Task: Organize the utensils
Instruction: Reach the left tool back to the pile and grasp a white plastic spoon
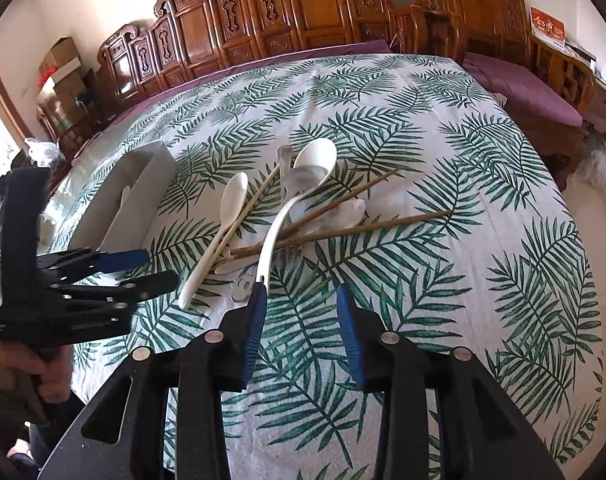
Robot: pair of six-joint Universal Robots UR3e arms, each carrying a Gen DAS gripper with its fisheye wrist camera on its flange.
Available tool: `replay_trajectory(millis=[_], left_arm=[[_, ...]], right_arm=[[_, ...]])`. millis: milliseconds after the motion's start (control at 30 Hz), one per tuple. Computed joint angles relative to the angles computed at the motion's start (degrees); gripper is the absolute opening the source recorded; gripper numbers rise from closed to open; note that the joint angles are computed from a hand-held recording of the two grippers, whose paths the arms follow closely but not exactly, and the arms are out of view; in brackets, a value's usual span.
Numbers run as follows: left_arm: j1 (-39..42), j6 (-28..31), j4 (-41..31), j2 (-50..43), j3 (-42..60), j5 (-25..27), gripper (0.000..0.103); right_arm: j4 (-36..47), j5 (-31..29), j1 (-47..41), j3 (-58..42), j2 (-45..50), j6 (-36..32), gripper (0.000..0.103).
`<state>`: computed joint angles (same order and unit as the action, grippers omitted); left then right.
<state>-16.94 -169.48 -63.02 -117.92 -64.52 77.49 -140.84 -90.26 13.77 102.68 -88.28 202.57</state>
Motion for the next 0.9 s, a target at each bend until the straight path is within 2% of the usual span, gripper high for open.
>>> replay_trajectory(millis=[300,500,567,633,900], left_arm=[[-2.61,-0.17,0.32,-4.10,3.08,4.74,0.045],[-0.70,-0.50,0.15,-2.94,1.81,2.42,0.026],[-0.31,-0.47,0.19,-2.57,1.44,2.00,0.016],[0.10,-0.38,0.02,-2.29,1.19,1.45,0.011],[1.52,-0.51,-0.55,-2.12,1.36,-0.27,0.006]], right_arm=[[-1.20,1.32,-0.60,3.35,-1.75,0.05,0.039],[-1.60,1.50,0.02,2.39,-0.50,0.09,0.039],[-1.52,1.35,0.55,1.61,0.19,0.18,0.039],[-1.40,1.35,0.83,0.93,0.73,0.17,0.039],[-1.18,1.34,1.07,-0.02,1.69,0.09,0.039]])
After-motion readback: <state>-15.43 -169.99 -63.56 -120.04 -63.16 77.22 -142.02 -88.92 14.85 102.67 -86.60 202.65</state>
